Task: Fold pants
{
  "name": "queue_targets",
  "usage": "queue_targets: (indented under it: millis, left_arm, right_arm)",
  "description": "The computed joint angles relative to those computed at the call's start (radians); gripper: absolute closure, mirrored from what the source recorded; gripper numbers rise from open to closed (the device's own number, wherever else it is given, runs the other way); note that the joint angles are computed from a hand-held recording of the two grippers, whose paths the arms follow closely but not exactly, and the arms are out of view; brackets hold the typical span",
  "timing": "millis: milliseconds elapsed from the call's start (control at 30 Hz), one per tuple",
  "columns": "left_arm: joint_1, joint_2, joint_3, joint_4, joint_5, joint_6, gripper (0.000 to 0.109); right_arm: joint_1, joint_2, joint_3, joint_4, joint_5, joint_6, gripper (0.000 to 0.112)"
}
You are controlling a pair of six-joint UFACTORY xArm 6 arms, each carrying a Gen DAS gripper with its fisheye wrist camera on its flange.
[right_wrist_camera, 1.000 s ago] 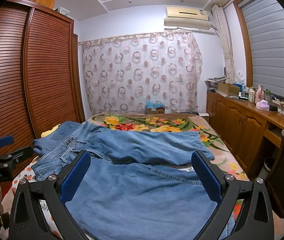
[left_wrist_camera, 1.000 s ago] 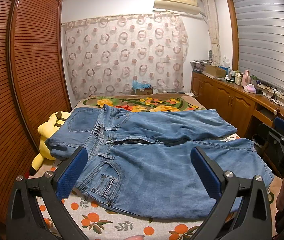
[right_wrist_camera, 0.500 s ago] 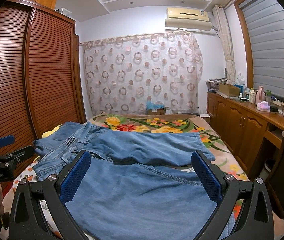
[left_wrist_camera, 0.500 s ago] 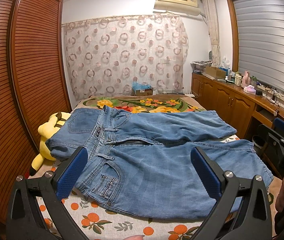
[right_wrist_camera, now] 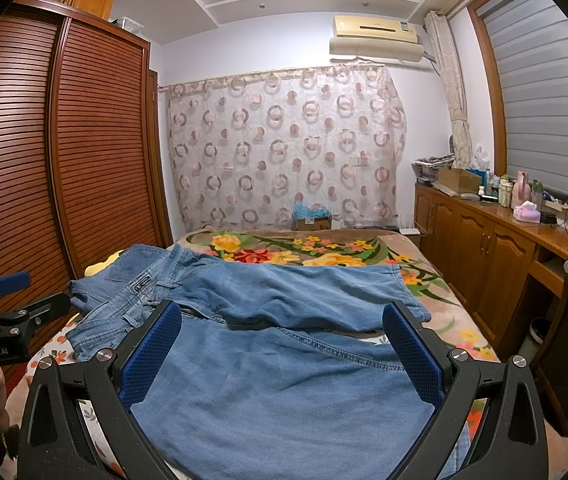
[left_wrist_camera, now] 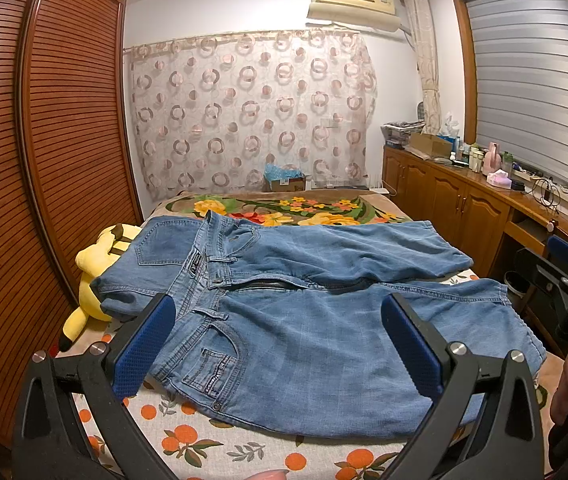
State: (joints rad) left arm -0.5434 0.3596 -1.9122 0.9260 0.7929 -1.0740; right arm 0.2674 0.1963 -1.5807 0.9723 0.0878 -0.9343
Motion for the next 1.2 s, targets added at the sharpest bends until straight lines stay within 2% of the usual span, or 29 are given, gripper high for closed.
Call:
queue_targets:
  millis: [1100, 1200]
  left_arm:
    - [-0.001, -0.002, 0.003, 0.005, 0.001, -0.004, 0.006]
    - [-0.011, 0.033, -0.063, -0.014, 0.028, 0.022, 0.006]
  right_arm:
    - [0.003, 0.003, -0.001, 0.014, -0.006, -0.011, 0.011]
    - [0.004, 0.003, -0.001, 0.015, -0.006, -0.011, 0.011]
